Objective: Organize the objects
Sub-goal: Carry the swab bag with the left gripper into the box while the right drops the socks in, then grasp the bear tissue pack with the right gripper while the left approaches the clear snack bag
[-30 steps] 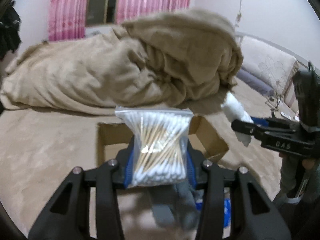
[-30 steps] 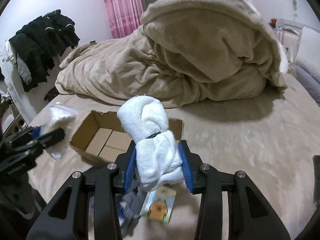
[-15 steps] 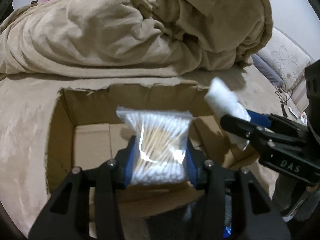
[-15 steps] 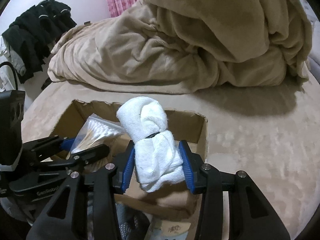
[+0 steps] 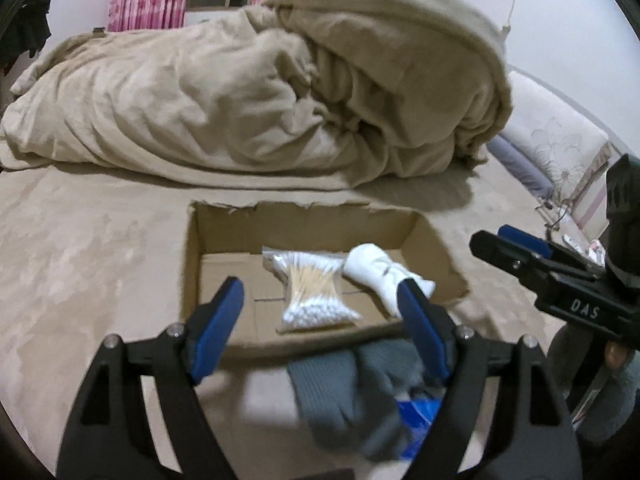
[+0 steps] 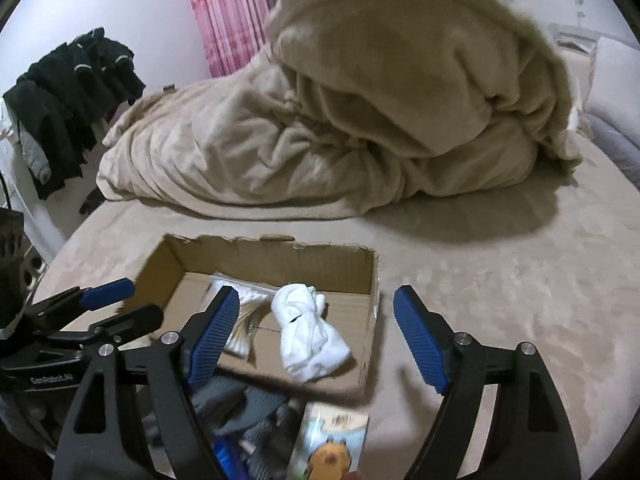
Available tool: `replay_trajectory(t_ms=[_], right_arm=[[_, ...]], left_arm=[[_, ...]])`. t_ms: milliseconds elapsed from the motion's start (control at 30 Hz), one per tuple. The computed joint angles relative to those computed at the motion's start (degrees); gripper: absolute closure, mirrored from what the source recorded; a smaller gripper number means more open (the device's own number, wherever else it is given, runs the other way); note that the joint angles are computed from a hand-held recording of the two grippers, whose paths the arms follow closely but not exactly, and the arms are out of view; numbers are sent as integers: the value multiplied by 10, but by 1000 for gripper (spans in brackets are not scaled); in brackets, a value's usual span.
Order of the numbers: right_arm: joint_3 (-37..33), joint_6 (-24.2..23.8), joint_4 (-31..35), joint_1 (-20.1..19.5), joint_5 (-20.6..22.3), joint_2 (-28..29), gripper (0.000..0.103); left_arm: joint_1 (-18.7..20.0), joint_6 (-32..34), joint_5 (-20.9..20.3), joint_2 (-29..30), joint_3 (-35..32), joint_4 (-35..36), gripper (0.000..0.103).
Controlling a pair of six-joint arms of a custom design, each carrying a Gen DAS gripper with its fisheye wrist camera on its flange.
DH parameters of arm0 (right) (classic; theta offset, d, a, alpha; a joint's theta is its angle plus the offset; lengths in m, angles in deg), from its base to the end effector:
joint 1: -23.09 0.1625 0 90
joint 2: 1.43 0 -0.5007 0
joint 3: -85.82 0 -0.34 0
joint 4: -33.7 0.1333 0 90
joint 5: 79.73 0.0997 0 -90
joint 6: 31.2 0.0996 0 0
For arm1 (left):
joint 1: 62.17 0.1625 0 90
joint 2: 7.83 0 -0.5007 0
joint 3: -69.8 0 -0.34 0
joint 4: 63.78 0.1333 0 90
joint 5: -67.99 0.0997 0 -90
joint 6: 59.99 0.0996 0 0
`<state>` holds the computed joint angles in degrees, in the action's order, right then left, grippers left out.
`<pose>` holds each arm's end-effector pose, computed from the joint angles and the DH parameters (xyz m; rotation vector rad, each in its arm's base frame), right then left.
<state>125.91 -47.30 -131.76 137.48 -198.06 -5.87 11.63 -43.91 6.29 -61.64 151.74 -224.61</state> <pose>0.4534 -0.7916 -0.0004 0.6613 -2.4641 0.9639 -0.0298 -0.7497 0.4095 0.4561 2.4582 -0.9732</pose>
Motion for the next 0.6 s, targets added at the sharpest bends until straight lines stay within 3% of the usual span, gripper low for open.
replay_trajectory(t_ms=[333,600], right_arm=[[213,14,-156,38,-12,-95,21],[314,1,-208,67,-27,-132,20]], left_arm=[[-47,-9,6,-102,142,-78,19],[-74,-18,15,-155,225,-113,17]])
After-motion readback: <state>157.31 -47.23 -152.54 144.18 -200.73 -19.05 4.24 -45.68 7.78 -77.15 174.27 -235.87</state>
